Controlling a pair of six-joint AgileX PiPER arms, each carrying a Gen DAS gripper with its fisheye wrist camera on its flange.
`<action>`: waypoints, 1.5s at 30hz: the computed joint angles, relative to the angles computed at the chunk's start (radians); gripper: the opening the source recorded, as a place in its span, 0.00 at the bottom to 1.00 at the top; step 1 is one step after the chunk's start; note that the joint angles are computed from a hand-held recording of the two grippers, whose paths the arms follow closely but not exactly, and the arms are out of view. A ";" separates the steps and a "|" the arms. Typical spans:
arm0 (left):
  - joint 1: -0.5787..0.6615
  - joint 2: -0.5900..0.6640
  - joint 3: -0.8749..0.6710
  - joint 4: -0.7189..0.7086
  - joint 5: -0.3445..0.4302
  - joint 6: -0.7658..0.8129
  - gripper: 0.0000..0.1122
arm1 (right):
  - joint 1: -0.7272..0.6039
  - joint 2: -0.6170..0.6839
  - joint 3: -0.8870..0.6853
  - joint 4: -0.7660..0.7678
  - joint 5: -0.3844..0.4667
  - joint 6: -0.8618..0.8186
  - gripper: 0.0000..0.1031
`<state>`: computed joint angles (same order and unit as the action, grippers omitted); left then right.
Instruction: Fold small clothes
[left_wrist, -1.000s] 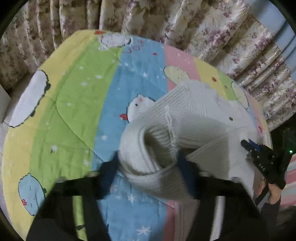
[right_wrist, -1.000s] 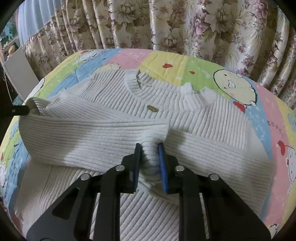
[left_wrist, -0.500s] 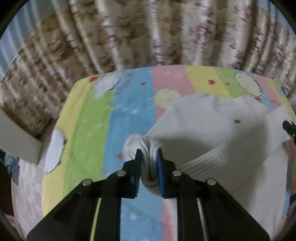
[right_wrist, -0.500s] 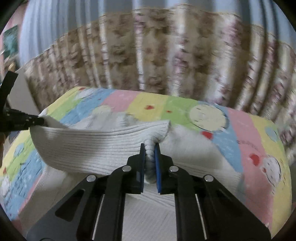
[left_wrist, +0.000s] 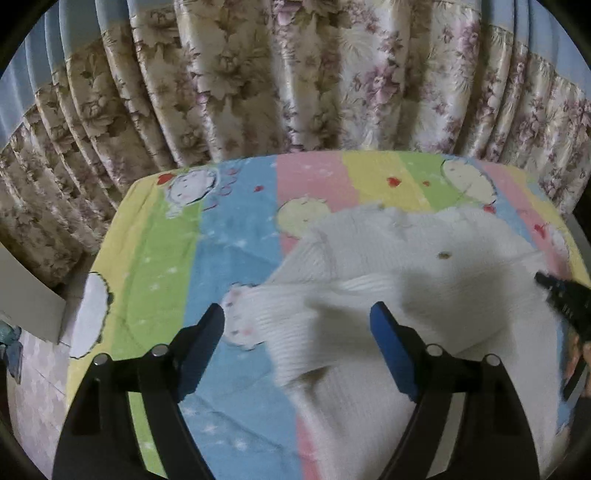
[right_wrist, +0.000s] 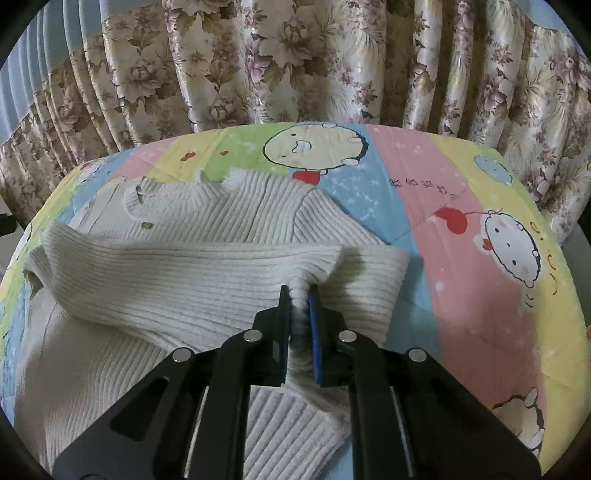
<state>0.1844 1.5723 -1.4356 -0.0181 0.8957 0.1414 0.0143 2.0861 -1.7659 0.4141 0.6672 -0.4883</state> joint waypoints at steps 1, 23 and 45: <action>0.012 0.016 -0.005 0.003 0.008 0.011 0.73 | 0.000 0.001 -0.001 -0.001 0.002 -0.001 0.10; -0.037 0.183 -0.021 0.202 -0.052 -0.137 0.03 | -0.045 -0.016 -0.001 -0.062 0.023 0.091 0.11; -0.160 0.141 0.151 0.364 -0.277 -0.285 0.78 | -0.061 -0.009 0.061 -0.055 -0.115 -0.136 0.46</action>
<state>0.0241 1.7134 -1.2841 0.3463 0.6190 -0.1435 -0.0467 2.0774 -1.7046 0.3594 0.5517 -0.6246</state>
